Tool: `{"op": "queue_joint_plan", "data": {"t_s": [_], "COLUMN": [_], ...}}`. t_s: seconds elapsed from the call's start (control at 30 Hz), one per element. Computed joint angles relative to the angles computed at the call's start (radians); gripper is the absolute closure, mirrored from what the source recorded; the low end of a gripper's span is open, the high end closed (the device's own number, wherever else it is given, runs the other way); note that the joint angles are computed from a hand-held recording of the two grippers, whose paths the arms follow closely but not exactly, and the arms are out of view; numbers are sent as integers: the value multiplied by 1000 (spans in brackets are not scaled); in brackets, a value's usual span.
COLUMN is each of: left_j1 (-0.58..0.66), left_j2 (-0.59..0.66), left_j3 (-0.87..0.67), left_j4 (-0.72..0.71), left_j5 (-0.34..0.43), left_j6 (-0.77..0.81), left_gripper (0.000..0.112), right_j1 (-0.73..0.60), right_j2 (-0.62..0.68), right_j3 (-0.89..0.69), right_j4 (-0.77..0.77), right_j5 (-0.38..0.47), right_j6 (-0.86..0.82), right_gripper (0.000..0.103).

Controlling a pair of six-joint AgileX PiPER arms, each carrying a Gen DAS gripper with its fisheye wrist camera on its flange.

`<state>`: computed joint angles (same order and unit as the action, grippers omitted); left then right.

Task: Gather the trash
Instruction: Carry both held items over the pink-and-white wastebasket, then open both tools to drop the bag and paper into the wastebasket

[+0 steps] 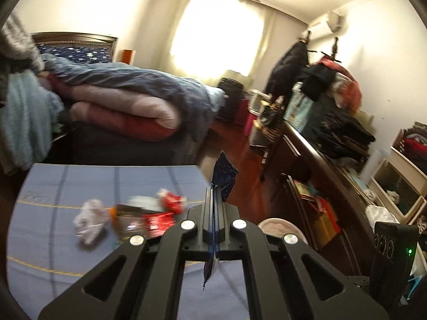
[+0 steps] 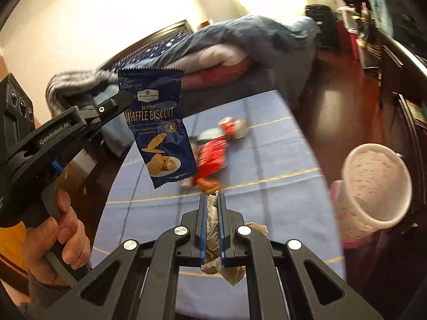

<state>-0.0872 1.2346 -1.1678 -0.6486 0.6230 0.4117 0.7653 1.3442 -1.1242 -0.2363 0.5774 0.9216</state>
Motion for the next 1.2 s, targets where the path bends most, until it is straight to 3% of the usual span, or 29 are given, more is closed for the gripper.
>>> {"op": "queue_joint_plan", "data": {"t_s": [0.17, 0.43, 0.63, 0.83, 0.87, 0.9, 0.93, 0.97, 1.07, 1.2], "left_j1": [-178, -392, -525, -562, -565, -566, -568, -569, -566, -551], "left_j2": [68, 295, 531, 800, 841, 877, 897, 909, 915, 877], "left_j3": [-60, -256, -429, -656, -688, -719, -728, -733, -714, -664], "left_j4": [129, 143, 187, 143, 130, 112, 102, 101, 53, 38], "left_j5": [-65, -105, -131, -80, -75, -62, -69, -76, -114, -141], "left_j6": [-145, -185, -219, -198, -189, -171, -161, -159, -119, -120], "left_gripper": [110, 110, 109, 108, 103, 89, 79, 60, 51, 47], "right_j1": [-135, -397, -668, -779, -792, -801, -812, -819, -839, -835], "right_j2": [-130, -235, -146, 17, 56, 68, 89, 115, 145, 129], "right_j3": [131, 238, 282, 334, 338, 345, 344, 344, 344, 355], "right_j4": [145, 139, 323, 428, 440, 470, 489, 470, 514, 397], "right_j5": [-74, -61, -153, -334, -376, -393, -412, -431, -447, -425], "right_j6": [-122, -210, -500, -676, -692, -727, -749, -732, -777, -646], "right_gripper": [96, 95, 95, 89, 85, 75, 72, 66, 63, 60]}}
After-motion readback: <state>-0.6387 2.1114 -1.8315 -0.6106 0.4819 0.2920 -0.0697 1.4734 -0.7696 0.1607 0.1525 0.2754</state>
